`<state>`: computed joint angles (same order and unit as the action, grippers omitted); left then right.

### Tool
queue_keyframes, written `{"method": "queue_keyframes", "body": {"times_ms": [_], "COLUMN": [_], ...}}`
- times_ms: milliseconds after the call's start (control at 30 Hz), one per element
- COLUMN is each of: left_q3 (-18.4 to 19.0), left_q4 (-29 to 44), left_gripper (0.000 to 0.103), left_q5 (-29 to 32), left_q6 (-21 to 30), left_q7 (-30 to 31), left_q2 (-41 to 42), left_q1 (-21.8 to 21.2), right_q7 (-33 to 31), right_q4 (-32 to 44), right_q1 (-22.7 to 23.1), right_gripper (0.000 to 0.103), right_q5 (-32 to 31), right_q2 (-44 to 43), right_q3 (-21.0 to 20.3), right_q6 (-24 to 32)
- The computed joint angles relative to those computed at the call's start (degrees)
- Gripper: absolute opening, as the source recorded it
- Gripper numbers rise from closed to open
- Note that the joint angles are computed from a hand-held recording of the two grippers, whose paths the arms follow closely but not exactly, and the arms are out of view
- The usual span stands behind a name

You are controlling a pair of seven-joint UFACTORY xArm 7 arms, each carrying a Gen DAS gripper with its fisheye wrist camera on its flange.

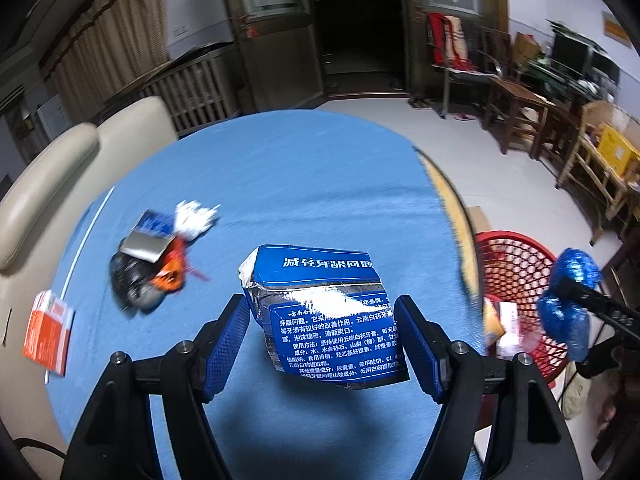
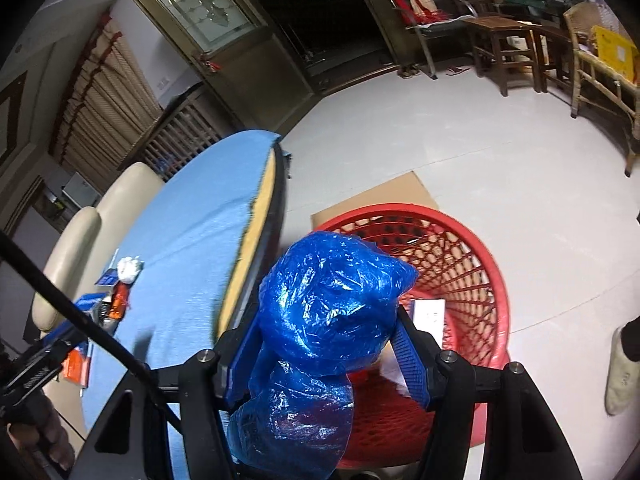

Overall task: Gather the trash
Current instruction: 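Carry the blue bag over the red wastebasket and open the right gripper, then open the left gripper over the wastebasket to drop the toothpaste box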

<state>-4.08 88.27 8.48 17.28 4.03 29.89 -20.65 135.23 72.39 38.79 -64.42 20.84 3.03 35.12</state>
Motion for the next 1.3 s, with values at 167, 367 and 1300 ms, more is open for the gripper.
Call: {"method": "queue_keyframes", "body": {"times_ms": [167, 367, 1300], "left_q3": [-1.6, -3.2, -3.4], "left_q4": [2.3, 4.6, 28.1], "left_gripper": [0.075, 0.075, 0.078], "left_q5": [-0.1, -1.0, -2.8], "left_q6": [1.0, 2.7, 24.9], "left_q7": [1.7, 5.0, 11.0], "left_q2": [1.5, 3.2, 18.0], "left_q1": [-1.5, -2.6, -13.2], "right_q7": [-6.0, 0.9, 16.7], "right_q4": [-1.8, -7.7, -20.3], "right_q1": [-3.0, -1.6, -9.0], "right_gripper": [0.083, 0.088, 0.088], "right_q5": [7.1, 4.3, 0.6], "right_q2": [0.3, -3.9, -18.6], "right_q3": [0.6, -1.3, 9.8], "right_q6": [-3.5, -3.1, 8.5]}}
